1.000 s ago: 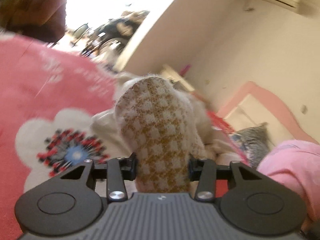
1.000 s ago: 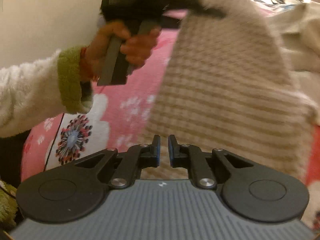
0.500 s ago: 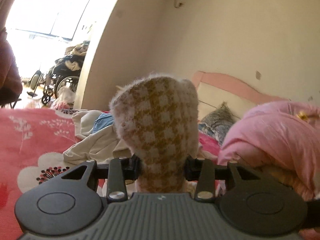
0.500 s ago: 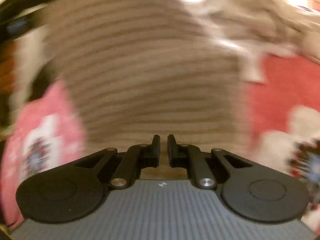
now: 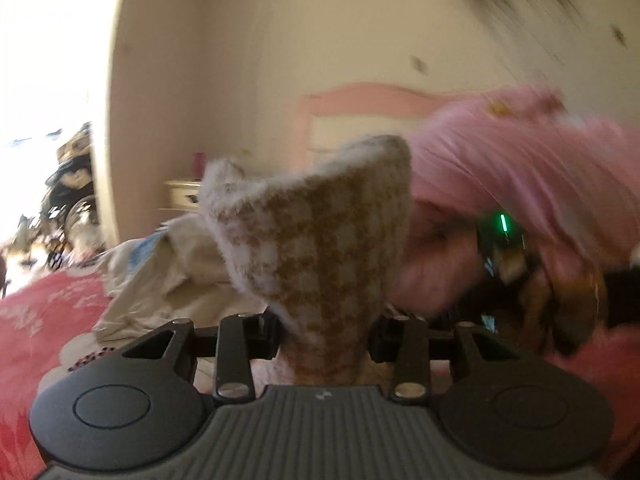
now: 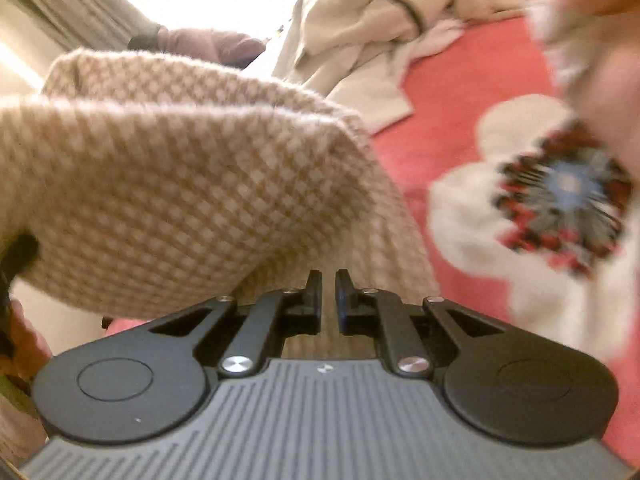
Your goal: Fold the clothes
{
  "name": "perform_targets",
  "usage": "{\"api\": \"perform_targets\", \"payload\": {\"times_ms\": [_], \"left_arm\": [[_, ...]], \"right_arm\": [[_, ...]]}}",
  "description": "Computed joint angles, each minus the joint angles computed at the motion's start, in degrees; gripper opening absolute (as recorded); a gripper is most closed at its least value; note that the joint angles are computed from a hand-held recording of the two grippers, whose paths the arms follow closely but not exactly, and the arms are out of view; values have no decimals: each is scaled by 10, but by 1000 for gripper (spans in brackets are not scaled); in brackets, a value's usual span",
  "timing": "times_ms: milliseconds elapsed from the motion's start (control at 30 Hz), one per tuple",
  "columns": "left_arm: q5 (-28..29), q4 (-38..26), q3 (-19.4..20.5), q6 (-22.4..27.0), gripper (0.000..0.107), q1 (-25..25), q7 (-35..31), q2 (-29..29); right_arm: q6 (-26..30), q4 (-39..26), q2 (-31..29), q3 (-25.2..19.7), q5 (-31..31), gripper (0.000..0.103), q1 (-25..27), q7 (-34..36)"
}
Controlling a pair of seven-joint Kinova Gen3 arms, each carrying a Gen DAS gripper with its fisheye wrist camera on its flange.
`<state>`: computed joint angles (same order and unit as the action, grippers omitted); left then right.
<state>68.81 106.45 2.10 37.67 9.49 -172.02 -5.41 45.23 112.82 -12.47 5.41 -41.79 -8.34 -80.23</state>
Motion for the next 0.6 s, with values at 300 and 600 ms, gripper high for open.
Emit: {"api": "perform_targets", "payload": {"times_ms": [300,600], "left_arm": [[-210,102,163,-79,57,3,-20,-50],[-396,122,187,-134,65,49,-4,-79]], "right_arm": [[21,45,-114,-26,139,12,35,-138],[29,19,-142,39,112,19,-18,-165]]}}
